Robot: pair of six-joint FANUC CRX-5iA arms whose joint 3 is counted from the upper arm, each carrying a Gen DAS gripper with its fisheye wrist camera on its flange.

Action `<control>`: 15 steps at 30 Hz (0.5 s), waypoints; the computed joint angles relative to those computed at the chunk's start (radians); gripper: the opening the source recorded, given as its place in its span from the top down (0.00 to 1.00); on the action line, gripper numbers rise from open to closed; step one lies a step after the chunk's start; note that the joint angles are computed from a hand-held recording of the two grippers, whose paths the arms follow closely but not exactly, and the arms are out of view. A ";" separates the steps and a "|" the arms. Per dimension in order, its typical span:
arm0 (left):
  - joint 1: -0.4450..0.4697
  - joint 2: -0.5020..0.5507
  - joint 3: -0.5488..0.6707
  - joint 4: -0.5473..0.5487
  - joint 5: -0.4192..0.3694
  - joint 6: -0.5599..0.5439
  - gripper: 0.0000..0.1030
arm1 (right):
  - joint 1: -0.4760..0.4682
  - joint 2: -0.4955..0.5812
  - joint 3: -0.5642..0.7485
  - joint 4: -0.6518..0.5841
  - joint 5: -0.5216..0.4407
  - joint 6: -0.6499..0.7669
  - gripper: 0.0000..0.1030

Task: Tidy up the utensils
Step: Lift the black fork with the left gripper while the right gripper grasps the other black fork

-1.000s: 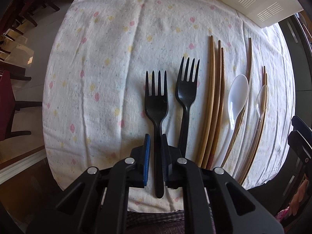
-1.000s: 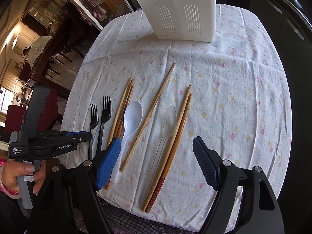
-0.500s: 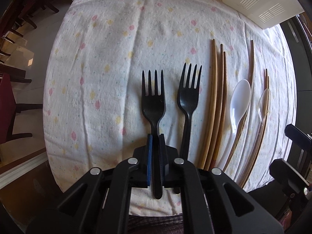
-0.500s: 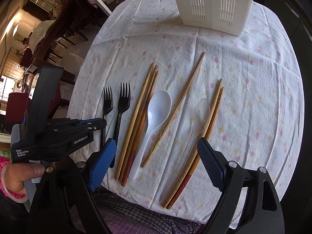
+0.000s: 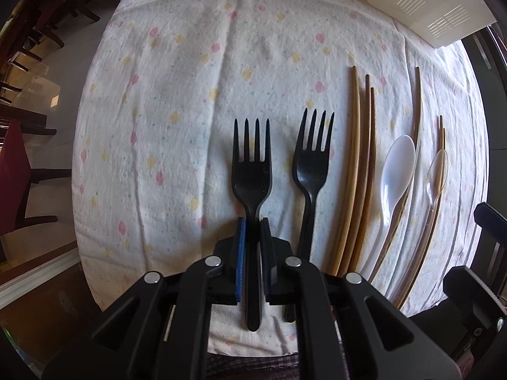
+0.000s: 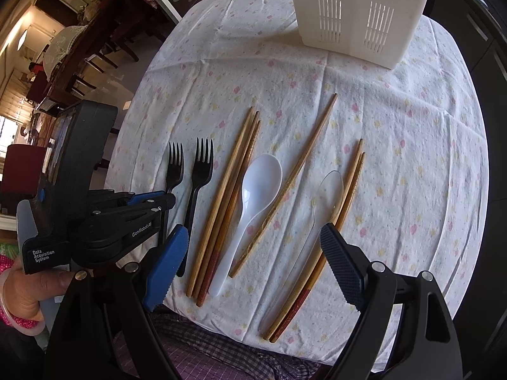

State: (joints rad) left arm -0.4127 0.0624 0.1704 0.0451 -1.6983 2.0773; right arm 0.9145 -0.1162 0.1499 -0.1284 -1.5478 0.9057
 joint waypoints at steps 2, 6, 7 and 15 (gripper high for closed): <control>0.010 -0.009 -0.008 -0.004 0.005 -0.004 0.92 | 0.001 0.009 0.008 -0.005 -0.008 0.001 0.18; 0.036 -0.028 -0.013 -0.009 0.013 -0.013 0.92 | 0.021 0.053 0.044 -0.011 -0.033 0.001 0.18; 0.045 -0.034 -0.011 -0.009 0.013 -0.016 0.92 | 0.028 0.070 0.056 -0.010 -0.040 0.000 0.21; 0.117 -0.087 -0.011 -0.019 0.013 -0.030 0.92 | 0.032 0.201 0.166 -0.075 -0.102 -0.012 0.49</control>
